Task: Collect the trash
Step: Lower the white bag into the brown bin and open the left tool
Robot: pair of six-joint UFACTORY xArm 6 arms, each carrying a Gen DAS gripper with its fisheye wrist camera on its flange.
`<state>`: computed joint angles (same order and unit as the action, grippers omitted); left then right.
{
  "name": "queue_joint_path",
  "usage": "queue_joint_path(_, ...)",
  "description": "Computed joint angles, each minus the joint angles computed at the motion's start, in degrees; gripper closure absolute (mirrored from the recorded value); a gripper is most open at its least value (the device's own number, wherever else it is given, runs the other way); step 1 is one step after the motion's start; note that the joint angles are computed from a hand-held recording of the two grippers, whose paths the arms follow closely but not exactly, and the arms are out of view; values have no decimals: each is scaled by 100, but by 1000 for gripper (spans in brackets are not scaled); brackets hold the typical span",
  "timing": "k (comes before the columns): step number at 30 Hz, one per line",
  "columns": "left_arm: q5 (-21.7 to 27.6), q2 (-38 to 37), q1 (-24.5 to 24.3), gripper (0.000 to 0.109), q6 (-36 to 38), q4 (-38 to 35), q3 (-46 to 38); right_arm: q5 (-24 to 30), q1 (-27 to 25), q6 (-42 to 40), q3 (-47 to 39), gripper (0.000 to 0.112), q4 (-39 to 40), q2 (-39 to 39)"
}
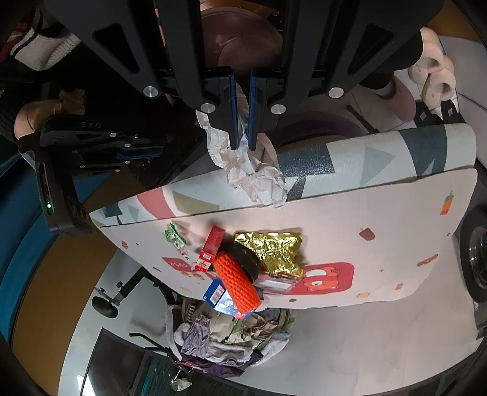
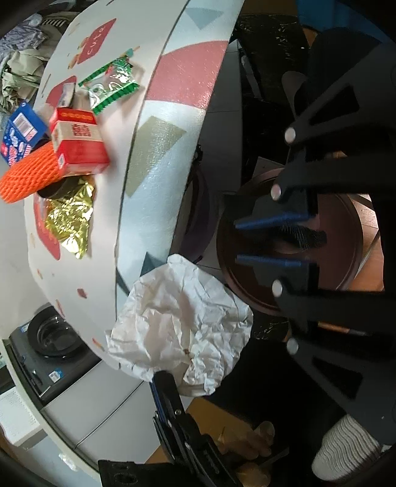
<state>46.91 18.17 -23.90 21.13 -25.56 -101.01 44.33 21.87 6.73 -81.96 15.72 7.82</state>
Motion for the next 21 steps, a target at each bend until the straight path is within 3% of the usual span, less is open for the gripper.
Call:
queue_joint_path(1, 4, 12, -2, 102, 8, 14, 4, -3, -3, 23, -7, 81, -61, 18)
queue_joint_path(3, 17, 27, -19, 102, 9, 53, 11, -20, -3, 106, -28, 61, -284, 65)
queue_joint_path(4, 31, 44, -26, 102, 28, 67, 7, -59, 1, 137, -26, 57, -393, 69)
queue_joint_path(9, 11, 115, -50, 102, 246, 37, 77, -778, -51, 414, 294, 24, -1121, -95)
queue_joint_path(13, 25, 318, -77, 102, 699, -93, -61, -1326, -184, 766, 535, 18, -1541, -259)
queue_joint_path(19, 122, 502, -149, 101, 1094, -104, -159, -2544, -446, 1931, 1107, 15, -3265, -551)
queue_joint_path(21, 164, 534, -173, 101, 1079, -35, -156, -2402, -477, 1953, 1079, 15, -3135, -522)
